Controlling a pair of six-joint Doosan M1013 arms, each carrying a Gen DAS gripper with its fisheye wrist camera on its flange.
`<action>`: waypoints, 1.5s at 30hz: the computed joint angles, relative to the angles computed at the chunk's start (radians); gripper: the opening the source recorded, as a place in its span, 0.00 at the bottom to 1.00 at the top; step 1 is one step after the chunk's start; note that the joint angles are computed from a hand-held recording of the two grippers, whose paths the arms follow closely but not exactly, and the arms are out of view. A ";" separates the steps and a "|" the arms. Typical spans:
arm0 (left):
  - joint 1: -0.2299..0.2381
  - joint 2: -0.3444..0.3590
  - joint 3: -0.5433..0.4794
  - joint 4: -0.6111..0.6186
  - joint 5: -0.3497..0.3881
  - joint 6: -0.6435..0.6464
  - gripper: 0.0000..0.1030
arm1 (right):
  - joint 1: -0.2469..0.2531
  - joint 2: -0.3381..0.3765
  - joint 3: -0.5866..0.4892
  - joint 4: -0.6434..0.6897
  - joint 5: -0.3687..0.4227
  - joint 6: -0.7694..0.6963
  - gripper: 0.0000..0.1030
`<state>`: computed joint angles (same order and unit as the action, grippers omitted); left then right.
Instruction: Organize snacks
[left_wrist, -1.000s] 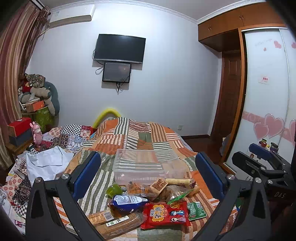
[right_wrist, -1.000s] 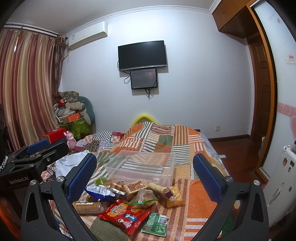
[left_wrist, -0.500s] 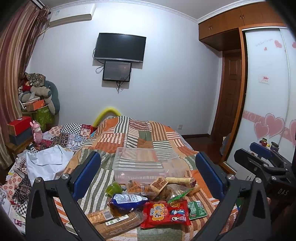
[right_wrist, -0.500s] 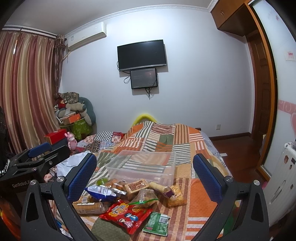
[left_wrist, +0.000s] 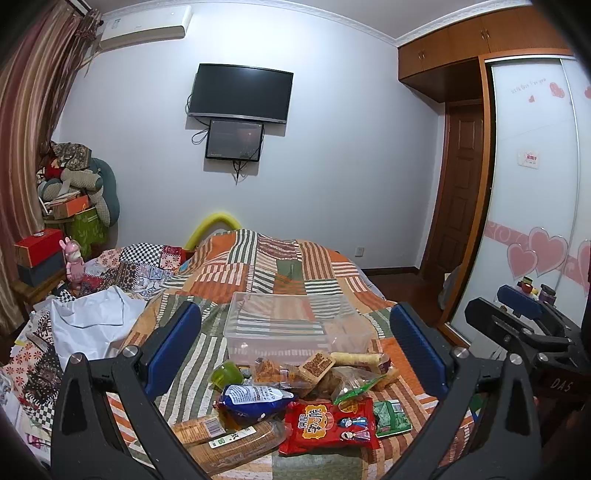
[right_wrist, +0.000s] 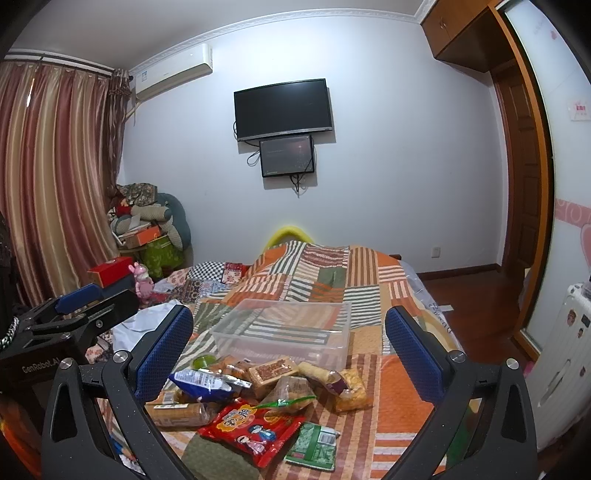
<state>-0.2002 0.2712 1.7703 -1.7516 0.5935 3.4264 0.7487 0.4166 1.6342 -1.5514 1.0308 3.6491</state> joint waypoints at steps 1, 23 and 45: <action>0.000 0.000 0.001 -0.004 -0.002 0.005 1.00 | 0.000 0.000 0.000 0.001 -0.001 0.000 1.00; -0.006 -0.002 0.009 -0.030 -0.013 0.033 1.00 | 0.000 0.004 -0.005 0.000 -0.007 -0.002 1.00; 0.005 0.045 -0.040 0.214 -0.065 -0.175 0.83 | -0.039 -0.001 0.021 0.135 -0.098 -0.058 1.00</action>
